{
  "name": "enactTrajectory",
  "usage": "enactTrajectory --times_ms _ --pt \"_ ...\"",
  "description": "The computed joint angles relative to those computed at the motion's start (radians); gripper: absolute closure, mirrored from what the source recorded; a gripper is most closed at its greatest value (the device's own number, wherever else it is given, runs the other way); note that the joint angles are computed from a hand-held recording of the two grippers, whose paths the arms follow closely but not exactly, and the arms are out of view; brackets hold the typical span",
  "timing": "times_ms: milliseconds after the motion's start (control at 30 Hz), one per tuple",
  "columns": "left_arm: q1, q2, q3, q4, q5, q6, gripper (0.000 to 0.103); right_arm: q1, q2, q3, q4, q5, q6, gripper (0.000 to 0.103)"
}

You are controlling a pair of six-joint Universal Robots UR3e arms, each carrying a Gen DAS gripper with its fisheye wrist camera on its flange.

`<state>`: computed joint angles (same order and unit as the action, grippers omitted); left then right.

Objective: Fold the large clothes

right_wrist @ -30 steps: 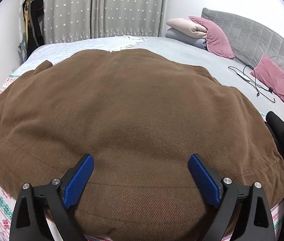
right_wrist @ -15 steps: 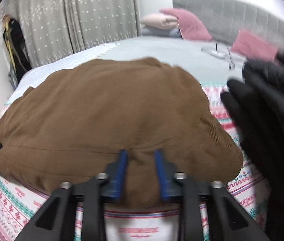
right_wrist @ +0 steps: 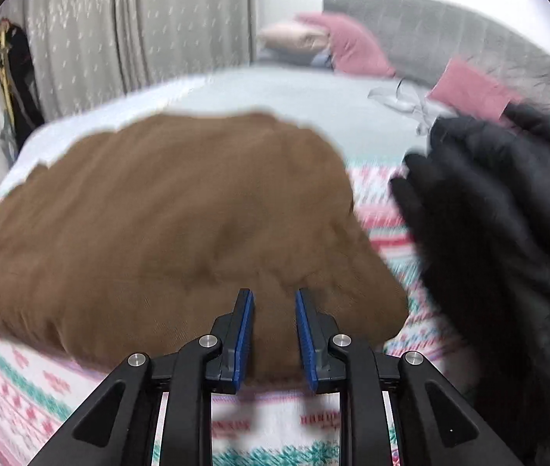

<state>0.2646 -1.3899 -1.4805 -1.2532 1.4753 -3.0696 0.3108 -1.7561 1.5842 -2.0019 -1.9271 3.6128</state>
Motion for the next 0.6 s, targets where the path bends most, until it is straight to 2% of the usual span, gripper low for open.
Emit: enactTrajectory --times_ms 100,200,367,533,600 --pt "0.041 0.018 -0.005 -0.027 -0.035 0.005 0.003 -0.029 0.040 -0.005 -0.035 0.021 -0.048 0.082" --pt "0.014 0.017 -0.013 0.003 0.002 0.020 0.003 -0.066 0.077 -0.062 0.006 0.064 -0.028 0.082" --pt "0.013 0.025 0.021 -0.026 0.019 0.001 0.006 -0.058 0.046 -0.050 0.033 0.063 -0.025 0.083" --pt "-0.027 0.026 0.053 -0.001 0.114 0.021 0.012 -0.048 0.020 -0.105 0.153 0.024 -0.036 0.082" --pt "-0.020 0.032 0.095 -0.033 0.086 0.019 0.012 0.007 0.045 -0.200 0.275 -0.031 -0.007 0.077"
